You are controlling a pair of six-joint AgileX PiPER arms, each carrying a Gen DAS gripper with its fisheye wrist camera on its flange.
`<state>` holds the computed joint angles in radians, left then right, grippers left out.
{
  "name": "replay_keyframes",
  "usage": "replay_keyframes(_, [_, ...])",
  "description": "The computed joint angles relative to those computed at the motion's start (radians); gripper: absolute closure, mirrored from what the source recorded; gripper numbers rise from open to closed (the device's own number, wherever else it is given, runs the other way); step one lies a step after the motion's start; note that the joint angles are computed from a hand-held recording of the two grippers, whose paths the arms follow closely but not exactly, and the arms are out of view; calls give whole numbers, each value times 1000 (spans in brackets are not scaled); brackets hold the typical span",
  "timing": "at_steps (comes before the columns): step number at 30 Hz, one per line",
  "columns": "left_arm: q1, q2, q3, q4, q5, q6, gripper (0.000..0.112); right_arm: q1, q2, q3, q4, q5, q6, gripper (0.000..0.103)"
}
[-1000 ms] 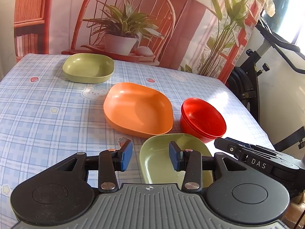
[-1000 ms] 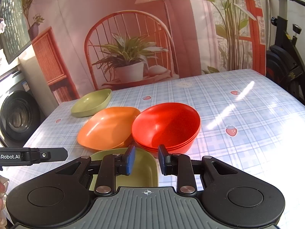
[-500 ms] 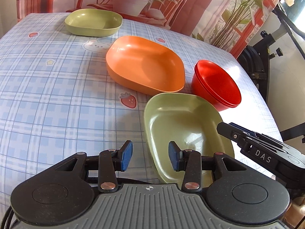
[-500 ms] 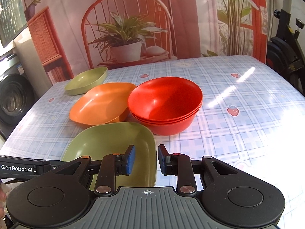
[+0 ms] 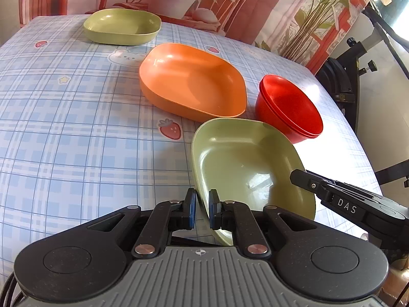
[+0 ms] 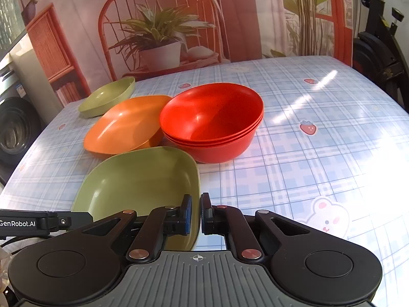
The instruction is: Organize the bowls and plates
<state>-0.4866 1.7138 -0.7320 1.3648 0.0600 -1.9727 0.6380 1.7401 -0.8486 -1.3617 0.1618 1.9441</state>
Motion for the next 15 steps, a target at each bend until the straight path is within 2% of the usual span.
replay_keyframes(3, [-4,-2,2,-11,7,3,101,-1,-5,3,-8,-6,6,97])
replay_keyframes(8, [-9,-10,0,-178,30,167,101,7,-4,-5,34,-5,-46,97])
replay_keyframes(12, [-9,-11,-2,-201,31,191,101,3,1,-7,84,-12,-91,97])
replay_keyframes(15, [-4,-2,-7,-295,21,285,101,-2,8,-11,126,-21,-132,97])
